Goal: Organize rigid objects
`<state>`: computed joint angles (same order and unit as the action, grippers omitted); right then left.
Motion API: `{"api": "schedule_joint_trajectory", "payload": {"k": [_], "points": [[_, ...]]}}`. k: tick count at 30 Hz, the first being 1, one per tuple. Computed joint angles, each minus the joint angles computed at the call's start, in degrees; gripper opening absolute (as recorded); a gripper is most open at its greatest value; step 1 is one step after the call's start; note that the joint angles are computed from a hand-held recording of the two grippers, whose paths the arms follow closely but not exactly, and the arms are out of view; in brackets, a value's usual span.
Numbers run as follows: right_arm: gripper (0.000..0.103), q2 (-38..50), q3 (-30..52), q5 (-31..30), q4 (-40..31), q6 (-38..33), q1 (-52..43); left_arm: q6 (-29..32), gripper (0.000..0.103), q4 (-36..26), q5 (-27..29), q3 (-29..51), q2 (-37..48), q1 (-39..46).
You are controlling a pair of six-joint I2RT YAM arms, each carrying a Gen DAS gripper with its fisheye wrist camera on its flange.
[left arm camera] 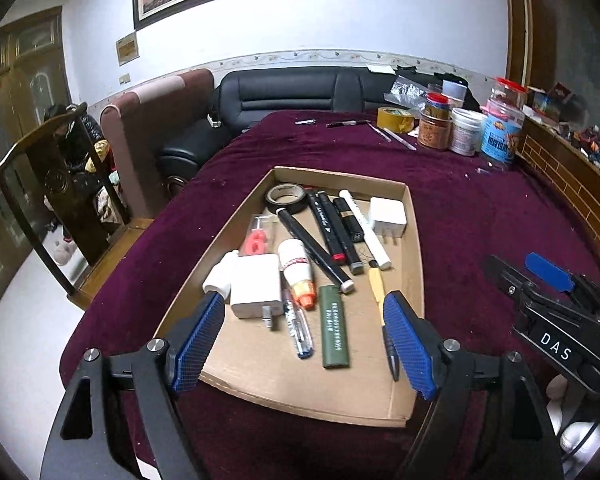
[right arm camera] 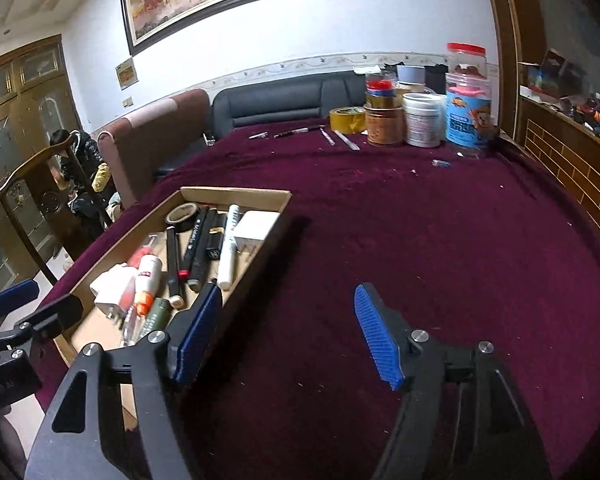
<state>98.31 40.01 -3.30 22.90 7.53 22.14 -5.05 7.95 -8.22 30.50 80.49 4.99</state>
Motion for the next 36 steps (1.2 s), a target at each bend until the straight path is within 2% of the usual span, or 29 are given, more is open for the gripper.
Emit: {"api": "schedule_joint_trajectory", "payload": {"k": [9, 12, 14, 16, 17, 19, 20, 22, 24, 26, 28, 32, 36], "points": [[0.072, 0.7, -1.3, 1.2, 1.6, -1.3, -0.5, -0.3, 0.077, -2.0, -3.1, 2.0, 1.7, -3.9], [0.072, 1.6, -1.2, 1.4, 2.2, -1.1, -0.7, -0.9, 0.077, -0.1, -3.1, 1.3, 1.2, -3.4], [0.072, 2.3, -1.2, 1.6, 2.7, -0.6, -0.7, -2.1, 0.077, 5.2, -3.9, -2.3, -2.0, -2.7], [0.072, 2.5, -1.7, 1.6, 3.9, -0.4, -0.5, -2.7, 0.079, 15.4, -4.7, -9.8, -9.9, -2.0], [0.072, 2.2, -2.4, 1.9, 5.2, -0.5, -0.3, -2.8, 0.097, 21.0, -4.4, -14.5, -15.9, -1.5], [0.072, 1.6, -4.1, 3.9, 8.4, -1.5, 0.8, -3.4, 0.102, 27.1, -6.8, -19.9, -24.6, -2.3], [0.074, 1.5, -4.3, 4.7, 9.3, -2.1, 1.3, -3.8, 0.102, 25.8, -8.9, -19.8, -26.2, -3.2], [0.08, 1.8, -4.0, 6.3, 9.5, -3.4, 2.5, -4.6, 0.102, 17.0, -10.5, -15.3, -25.0, -3.9], [0.081, 2.3, -3.4, 6.3, 8.5, -3.8, 3.0, -3.6, 0.102, 8.9, -4.3, -9.6, -18.9, -1.9], [0.081, 2.9, -3.0, 6.5, 7.6, -4.4, 3.3, -5.7, 0.102, 4.4, 1.8, -6.0, -12.9, 0.6], [0.081, 2.9, -2.9, 6.9, 7.1, -5.2, 3.6, -7.7, 0.102, 2.4, 3.7, -4.1, -8.8, 1.8], [0.081, 2.8, -2.8, 8.0, 6.1, -6.4, 4.5, -8.9, 0.102, -0.2, -1.4, -1.7, -5.6, 1.6], [0.081, 3.3, -2.0, 9.3, 4.7, -8.2, 5.9, -10.1, 0.102, -0.5, -1.2, -1.7, -5.4, 3.1]]}}
